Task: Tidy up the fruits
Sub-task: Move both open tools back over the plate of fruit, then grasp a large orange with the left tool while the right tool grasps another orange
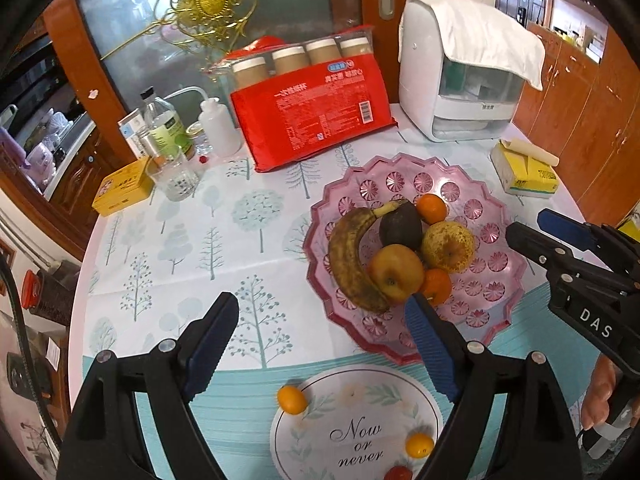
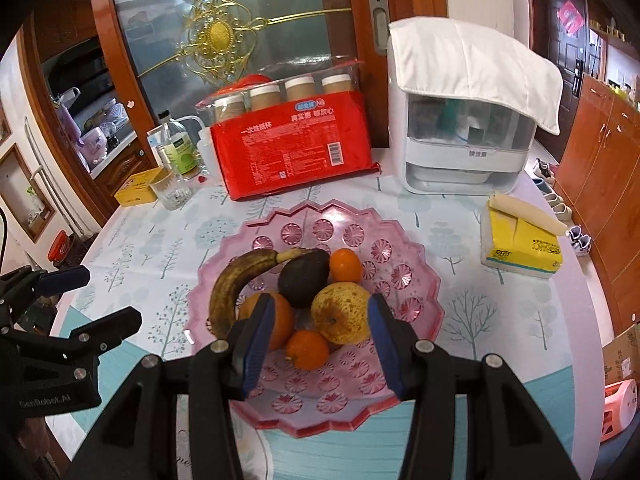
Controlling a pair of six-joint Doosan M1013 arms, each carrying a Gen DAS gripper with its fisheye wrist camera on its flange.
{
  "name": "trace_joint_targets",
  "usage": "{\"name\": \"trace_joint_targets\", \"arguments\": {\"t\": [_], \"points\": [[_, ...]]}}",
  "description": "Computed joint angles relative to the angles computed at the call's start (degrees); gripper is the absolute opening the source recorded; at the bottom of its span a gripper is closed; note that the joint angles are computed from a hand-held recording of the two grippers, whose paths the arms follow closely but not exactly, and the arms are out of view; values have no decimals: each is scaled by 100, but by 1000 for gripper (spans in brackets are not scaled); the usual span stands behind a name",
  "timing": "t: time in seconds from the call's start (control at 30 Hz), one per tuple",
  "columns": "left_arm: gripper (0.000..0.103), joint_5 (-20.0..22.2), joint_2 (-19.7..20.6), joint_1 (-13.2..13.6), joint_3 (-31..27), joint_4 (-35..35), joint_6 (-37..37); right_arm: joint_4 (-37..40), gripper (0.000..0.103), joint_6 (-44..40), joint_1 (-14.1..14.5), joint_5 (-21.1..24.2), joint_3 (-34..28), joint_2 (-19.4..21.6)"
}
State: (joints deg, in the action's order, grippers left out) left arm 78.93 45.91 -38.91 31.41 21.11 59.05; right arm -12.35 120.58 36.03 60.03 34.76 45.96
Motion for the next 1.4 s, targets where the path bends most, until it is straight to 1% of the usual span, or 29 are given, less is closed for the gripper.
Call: {"name": "trace_joint_targets", "arguments": {"t": [0.3,0.53,0.77,0.83,0.9,1.07,1.2,1.4], "points": [[85,-537,-650,-48,972,202,-415,-255,49,100,168,-139,235,-248],[86,-823,-1076,-107,1608,400,-645,-389,49,249,313,-273,551,-496],[87,-1305,-1549,-128,2302,468,-763,-752,49,510,509,-257,781,-695],[88,-1438,-1676,-125,2496,458,-784,-906,49,641,583,-206,828,-743],[92,-1603,-1835,-109,2752,438,-820,-1027,49,778,658,-133,855,-775],[92,-1805,-2132,-46,3300,307,-860,-1241,49,1040,859,85,921,-803],[92,-1905,-2358,1,3808,162,-872,-1168,49,1191,997,271,968,-758],[92,-1967,-2611,28,4520,-130,-827,-742,49,1128,1160,611,901,-559]]}}
